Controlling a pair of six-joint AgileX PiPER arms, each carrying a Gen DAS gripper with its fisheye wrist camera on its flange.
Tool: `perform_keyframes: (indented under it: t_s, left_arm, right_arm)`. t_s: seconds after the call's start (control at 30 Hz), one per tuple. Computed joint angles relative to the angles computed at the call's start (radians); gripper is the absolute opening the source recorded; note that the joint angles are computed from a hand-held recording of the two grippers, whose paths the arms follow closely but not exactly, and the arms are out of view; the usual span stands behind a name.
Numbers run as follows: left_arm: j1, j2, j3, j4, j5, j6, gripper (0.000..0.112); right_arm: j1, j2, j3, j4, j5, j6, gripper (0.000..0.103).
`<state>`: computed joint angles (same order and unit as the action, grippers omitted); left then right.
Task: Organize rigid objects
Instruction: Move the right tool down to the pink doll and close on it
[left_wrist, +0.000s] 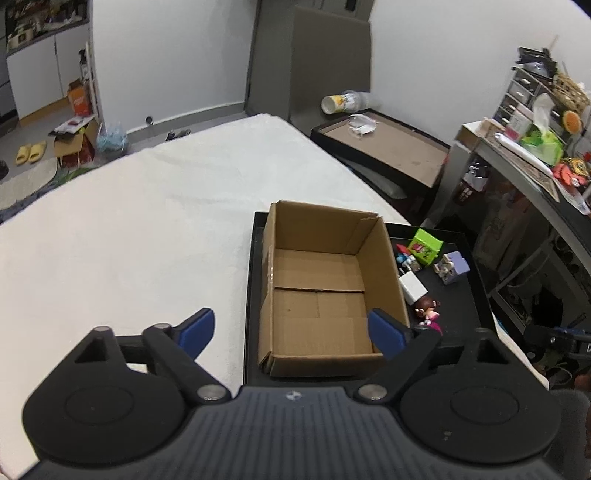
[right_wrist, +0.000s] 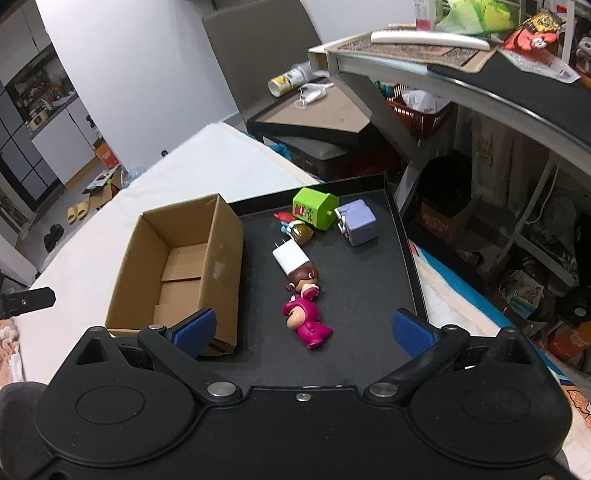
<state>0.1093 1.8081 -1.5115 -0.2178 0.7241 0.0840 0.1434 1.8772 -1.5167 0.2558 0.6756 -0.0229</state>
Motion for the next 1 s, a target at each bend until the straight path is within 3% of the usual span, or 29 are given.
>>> perform_keyframes:
  t_s: [0.4,0.6,1.0]
  left_arm:
    - [0.029,0.157,-0.116,-0.032,0.078,-0.001,0.06]
    - [0.035,0.194,-0.144,-0.052,0.101,0.027,0.056]
    - [0.041,0.289,-0.236,-0.079,0.169,0.009,0.048]
  right_arm:
    - [0.011,0.169,-0.155,0.002,0.078,0.022,0.096]
    - [0.022,0.253,-0.233,-0.009,0.122,0.047,0.094]
    - [0.047,0.371,-0.309,-0.02,0.121,0.108,0.093]
